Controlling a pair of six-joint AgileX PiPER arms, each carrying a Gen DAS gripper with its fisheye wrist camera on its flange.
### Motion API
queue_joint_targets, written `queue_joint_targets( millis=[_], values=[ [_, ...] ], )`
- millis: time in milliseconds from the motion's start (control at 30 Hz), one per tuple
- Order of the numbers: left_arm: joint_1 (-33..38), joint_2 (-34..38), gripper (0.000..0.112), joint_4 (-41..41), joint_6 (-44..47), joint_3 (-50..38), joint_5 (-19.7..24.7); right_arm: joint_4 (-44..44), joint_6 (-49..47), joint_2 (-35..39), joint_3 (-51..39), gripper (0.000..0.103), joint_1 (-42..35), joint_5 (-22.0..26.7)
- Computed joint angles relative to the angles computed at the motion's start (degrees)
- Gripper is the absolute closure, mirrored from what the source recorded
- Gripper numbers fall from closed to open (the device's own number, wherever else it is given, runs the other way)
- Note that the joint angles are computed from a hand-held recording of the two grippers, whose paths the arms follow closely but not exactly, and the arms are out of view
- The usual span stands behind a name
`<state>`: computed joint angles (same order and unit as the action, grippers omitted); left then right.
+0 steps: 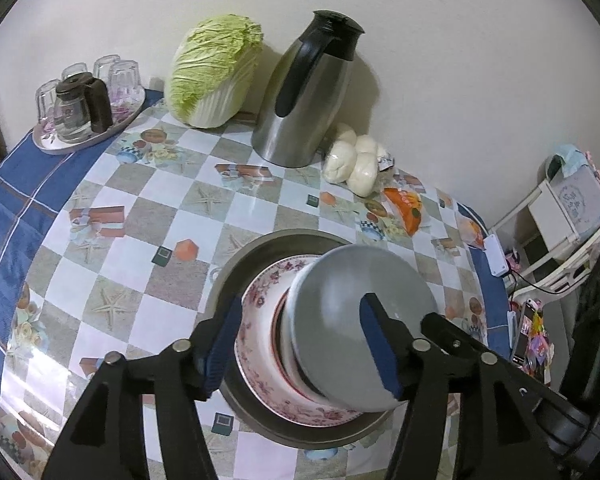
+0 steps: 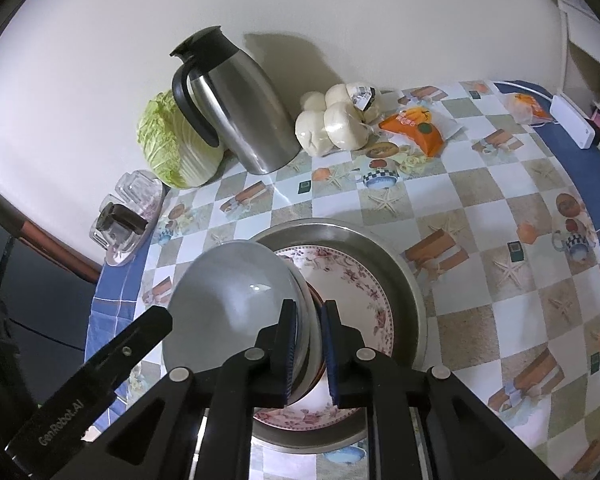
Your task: Organize plates and bowls
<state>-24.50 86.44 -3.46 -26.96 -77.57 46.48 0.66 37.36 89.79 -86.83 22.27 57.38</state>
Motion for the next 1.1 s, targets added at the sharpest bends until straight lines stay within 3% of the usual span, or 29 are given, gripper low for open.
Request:
queue_joint_targets(
  millis=[167,233,300,367,467,667,1100],
  values=[
    [-0.59,-1.45,0.036,4.32,-4.19,1.46,0.32,-1.44,0.37,-0.91,-0.02,0.085,0.74,1.01],
    [-1.14,-2.15,0.034,6.78,-6.42,2.31,0.40,-2.84,1.20,-1.42,0.12,0.068,1.28,1.84],
    [-1.49,-2.90,0.029,8.72,-8.45,3.25,0.41,-3.61,1.81,-1.98,0.56,0.044,1.64,2.31],
    [-1.40,-3.84,0.025,9.51,-9.31,4.57,-0.15,-4.70,2.60,-2.95,1.54,0.039,2.18,2.41],
    [-1.52,-5.12,0.020,11.12,-10.48,6.67,-0.81,-6.54,4.00,-3.88,2.72,0.025,3.21,2.68],
    [-3.76,-7.14,0.019,18.64,-15.89,10.00,-0.47,-9.77,6.60,-5.01,5.25,0.005,5.53,2.84],
    [-4.38,-13.33,0.019,21.28,-17.37,19.89,-1.22,-15.72,11.92,-9.21,11.06,0.000,12.46,3.68]
  ],
)
